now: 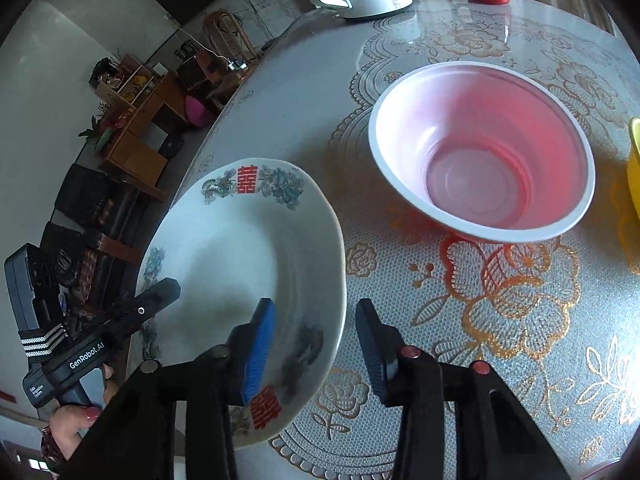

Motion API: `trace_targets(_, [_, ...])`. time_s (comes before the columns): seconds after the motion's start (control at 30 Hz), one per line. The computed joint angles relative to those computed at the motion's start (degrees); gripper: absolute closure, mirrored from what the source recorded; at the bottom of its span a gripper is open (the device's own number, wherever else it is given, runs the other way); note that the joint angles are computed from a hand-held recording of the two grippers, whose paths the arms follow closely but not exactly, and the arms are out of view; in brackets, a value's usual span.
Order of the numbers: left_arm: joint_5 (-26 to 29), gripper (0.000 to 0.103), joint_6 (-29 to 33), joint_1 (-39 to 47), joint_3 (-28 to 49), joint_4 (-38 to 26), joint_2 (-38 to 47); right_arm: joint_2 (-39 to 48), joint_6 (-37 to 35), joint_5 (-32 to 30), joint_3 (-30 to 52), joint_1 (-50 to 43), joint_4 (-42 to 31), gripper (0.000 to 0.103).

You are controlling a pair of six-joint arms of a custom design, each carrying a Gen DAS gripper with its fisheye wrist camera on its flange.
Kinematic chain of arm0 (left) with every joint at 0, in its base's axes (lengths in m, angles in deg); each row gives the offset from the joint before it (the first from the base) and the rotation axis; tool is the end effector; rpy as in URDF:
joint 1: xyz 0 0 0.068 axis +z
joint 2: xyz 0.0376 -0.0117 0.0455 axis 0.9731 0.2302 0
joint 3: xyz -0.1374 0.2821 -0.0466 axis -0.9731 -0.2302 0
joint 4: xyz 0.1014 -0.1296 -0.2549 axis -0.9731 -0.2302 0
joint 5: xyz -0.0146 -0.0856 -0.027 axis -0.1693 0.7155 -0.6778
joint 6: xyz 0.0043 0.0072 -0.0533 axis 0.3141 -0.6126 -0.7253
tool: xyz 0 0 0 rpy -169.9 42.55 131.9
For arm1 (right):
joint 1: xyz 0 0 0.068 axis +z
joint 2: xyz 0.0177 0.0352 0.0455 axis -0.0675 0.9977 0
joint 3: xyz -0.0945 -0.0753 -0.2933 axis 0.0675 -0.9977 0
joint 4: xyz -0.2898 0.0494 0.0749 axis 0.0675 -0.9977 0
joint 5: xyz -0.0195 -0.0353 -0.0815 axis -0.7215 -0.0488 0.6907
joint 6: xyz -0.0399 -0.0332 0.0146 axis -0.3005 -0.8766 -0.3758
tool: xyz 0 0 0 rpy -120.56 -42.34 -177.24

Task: Organize plates and bowls

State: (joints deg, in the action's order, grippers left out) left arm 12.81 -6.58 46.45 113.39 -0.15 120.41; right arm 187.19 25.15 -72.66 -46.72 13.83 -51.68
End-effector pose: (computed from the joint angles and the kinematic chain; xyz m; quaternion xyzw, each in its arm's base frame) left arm 0.2716 -0.1607 0.0406 0.0315 0.9515 -0.1714 0.2534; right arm 0.3009 0.1052 0.0236 0.0431 0.9567 0.2080 0.1991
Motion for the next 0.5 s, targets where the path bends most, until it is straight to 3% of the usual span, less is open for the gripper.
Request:
trace_targets(0.03, [-0.1, 0.066, 0.7, 0.0, 0.4, -0.6, 0.3, 0.3, 0.2, 0.3, 0.2, 0.2, 0.2, 0.069])
trace_targets(0.17, [-0.5, 0.072, 2.8, 0.4, 1.2, -1.7, 0.6, 0.5, -1.1, 0.1, 0.6, 0.1, -0.2, 0.079])
trace_targets(0.5, [-2.7, 0.073, 1.8, -2.4, -2.8, 1.9, -1.5, -2.2, -4.8, 0.6, -2.5, 0.4, 0.4, 0.079])
